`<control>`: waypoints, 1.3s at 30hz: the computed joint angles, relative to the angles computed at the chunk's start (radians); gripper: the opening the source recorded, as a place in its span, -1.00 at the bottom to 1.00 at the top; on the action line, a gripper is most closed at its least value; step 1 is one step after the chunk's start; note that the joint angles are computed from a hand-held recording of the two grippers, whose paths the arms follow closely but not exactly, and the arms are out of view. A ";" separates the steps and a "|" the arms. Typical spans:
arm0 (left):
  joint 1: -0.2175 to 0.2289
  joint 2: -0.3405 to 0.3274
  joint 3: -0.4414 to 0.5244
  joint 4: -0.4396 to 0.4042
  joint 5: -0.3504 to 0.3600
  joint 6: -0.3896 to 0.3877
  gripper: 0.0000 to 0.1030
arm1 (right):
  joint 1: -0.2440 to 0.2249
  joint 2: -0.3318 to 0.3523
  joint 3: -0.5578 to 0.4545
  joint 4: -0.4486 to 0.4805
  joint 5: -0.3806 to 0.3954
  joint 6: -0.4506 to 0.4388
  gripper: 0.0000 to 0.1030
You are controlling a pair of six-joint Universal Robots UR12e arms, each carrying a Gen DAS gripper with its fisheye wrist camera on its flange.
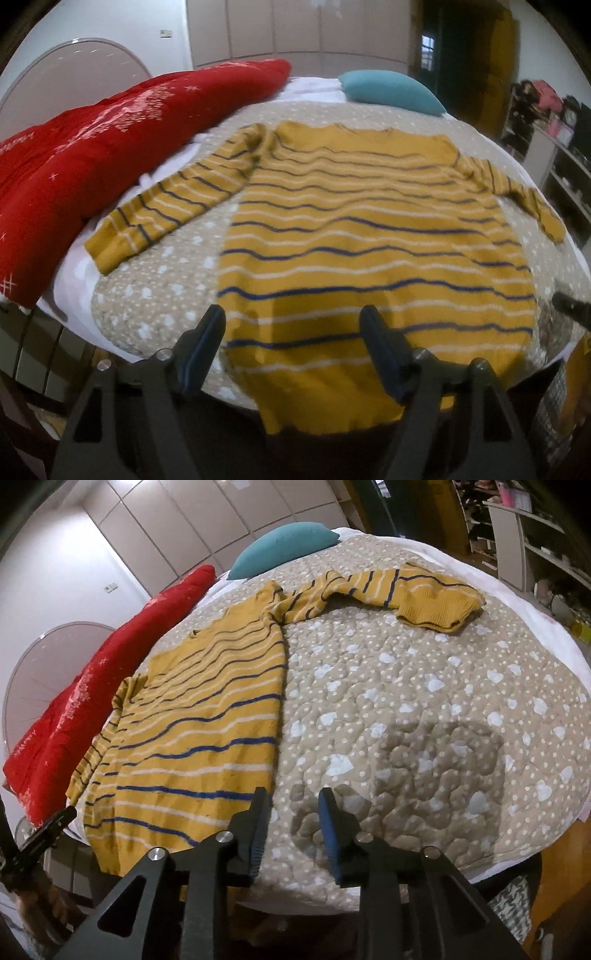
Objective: Fold small clothes
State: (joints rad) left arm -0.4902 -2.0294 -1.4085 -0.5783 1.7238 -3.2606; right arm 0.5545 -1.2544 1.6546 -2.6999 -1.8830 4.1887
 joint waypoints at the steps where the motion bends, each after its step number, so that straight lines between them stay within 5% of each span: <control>1: -0.003 -0.004 0.003 -0.001 0.000 0.008 0.44 | 0.000 0.001 -0.001 0.002 0.000 0.003 -0.35; 7: -0.017 -0.031 0.033 -0.013 -0.006 0.042 0.46 | 0.003 0.009 -0.008 0.018 -0.018 -0.008 -0.34; 15: -0.030 -0.090 0.115 -0.026 -0.037 0.075 0.52 | 0.023 0.054 -0.109 0.119 -0.147 -0.150 -0.10; 22: -0.032 -0.132 0.169 -0.060 -0.055 0.085 0.54 | 0.008 0.086 -0.150 0.112 -0.143 -0.166 -0.08; 28: -0.025 -0.174 0.221 -0.116 -0.074 0.046 0.65 | -0.008 0.082 -0.136 0.117 -0.129 -0.119 -0.04; 36: -0.028 -0.177 0.191 -0.042 -0.076 0.058 0.84 | -0.031 0.047 -0.092 0.142 -0.210 -0.033 0.08; 39: -0.028 -0.176 0.183 -0.023 -0.078 0.063 0.87 | -0.062 0.026 -0.054 0.095 -0.179 0.028 0.08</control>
State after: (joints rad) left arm -0.5178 -2.2058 -1.2260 -0.6011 1.6461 -3.1978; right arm 0.4920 -1.2282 1.6001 -2.6053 -2.0624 4.2167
